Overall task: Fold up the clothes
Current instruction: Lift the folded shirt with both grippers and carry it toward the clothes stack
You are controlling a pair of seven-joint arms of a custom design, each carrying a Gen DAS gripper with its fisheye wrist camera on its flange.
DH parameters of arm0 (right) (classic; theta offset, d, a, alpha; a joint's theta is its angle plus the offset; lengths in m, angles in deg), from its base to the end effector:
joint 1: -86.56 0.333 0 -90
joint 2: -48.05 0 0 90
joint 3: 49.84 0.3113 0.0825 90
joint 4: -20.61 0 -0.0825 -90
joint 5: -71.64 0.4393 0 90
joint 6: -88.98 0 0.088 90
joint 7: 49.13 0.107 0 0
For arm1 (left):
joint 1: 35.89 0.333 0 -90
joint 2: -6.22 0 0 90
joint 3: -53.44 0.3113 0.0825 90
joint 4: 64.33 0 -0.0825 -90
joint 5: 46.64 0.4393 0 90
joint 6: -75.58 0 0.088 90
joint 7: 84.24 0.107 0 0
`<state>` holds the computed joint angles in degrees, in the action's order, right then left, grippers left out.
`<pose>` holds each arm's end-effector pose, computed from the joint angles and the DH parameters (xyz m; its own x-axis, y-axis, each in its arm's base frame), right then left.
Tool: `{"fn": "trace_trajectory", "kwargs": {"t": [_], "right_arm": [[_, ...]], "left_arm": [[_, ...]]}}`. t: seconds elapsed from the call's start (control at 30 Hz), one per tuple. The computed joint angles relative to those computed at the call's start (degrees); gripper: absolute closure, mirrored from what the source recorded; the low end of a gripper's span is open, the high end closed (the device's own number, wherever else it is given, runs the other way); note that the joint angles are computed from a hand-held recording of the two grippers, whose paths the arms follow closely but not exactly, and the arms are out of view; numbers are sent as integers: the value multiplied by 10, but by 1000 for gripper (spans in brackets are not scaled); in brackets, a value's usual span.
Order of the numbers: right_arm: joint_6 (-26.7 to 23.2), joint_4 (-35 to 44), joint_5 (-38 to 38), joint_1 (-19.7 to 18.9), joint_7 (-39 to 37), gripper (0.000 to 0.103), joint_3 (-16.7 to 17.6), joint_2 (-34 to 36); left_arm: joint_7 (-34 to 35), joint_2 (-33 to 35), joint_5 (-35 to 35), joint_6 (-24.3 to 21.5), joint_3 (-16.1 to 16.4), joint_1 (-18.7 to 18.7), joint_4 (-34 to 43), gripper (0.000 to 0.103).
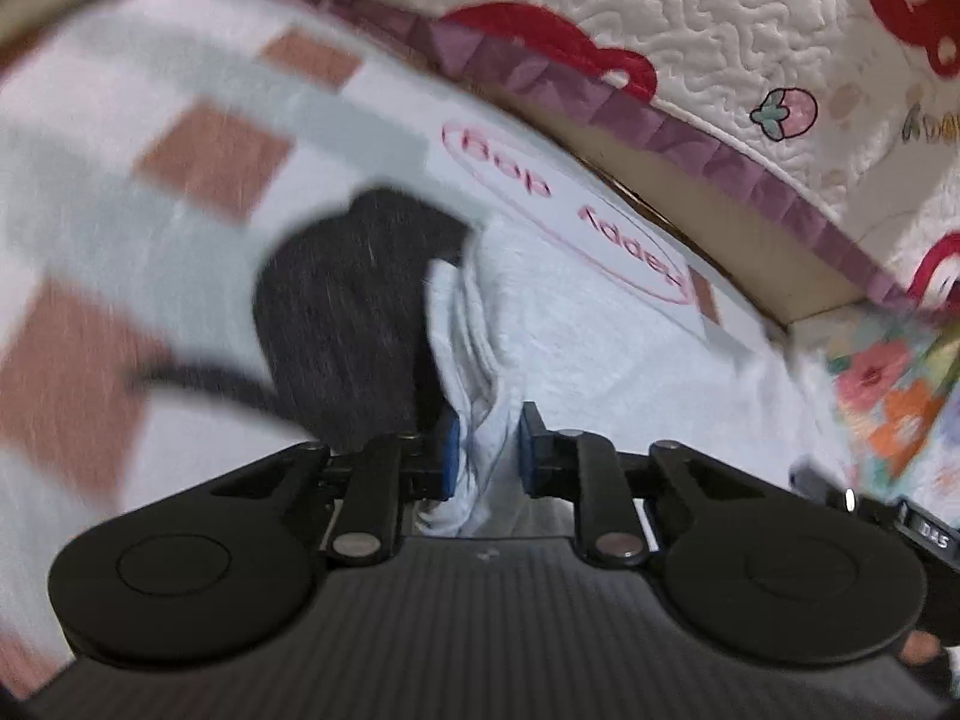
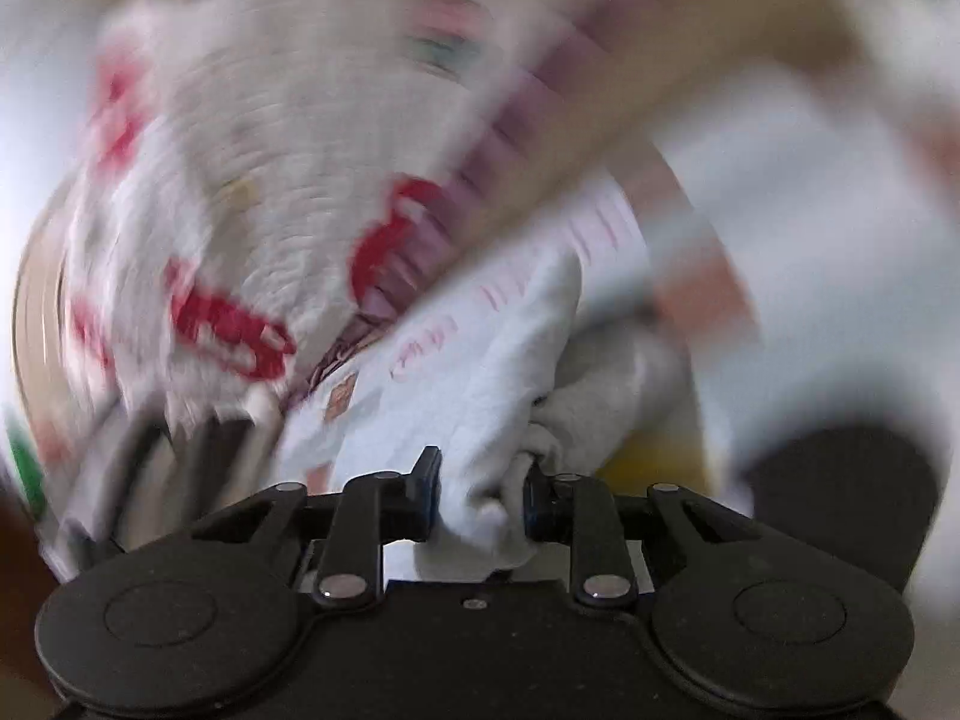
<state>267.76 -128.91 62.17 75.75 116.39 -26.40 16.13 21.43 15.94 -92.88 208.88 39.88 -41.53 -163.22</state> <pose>0.4610 0.1295 0.5099 -0.3736 -0.6309 -0.6800 -0.3372 0.7753 -0.5341 0.6620 -0.2340 0.5122 -0.2602 -0.7304 0.6315 -0.9223 -0.0055 -0.3863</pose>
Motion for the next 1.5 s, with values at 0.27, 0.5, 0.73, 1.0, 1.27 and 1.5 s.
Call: {"fn": "trace_trajectory", "kwargs": {"t": [0.27,0.5,0.73,1.0,1.27,1.5], "right_arm": [[-198,26,-73,10,-90,64,-62,-18],[-119,-105,-14,67,52,47,-98,-135],[-5,-141,80,131,71,44,-114,-100],[151,-81,92,62,32,45,-75,47],[84,-1,25,97,-163,76,-115,44],[23,79,25,121,-270,77,-117,22]], "left_arm": [[41,-72,28,84,0,-38,-92,57],[-20,5,53,50,9,-22,0,44],[-9,63,45,-31,-10,4,74,45],[46,94,-14,-2,-40,16,90,63],[176,28,-18,103,-45,-2,16,89],[261,-58,-123,87,-14,4,-22,90]]}}
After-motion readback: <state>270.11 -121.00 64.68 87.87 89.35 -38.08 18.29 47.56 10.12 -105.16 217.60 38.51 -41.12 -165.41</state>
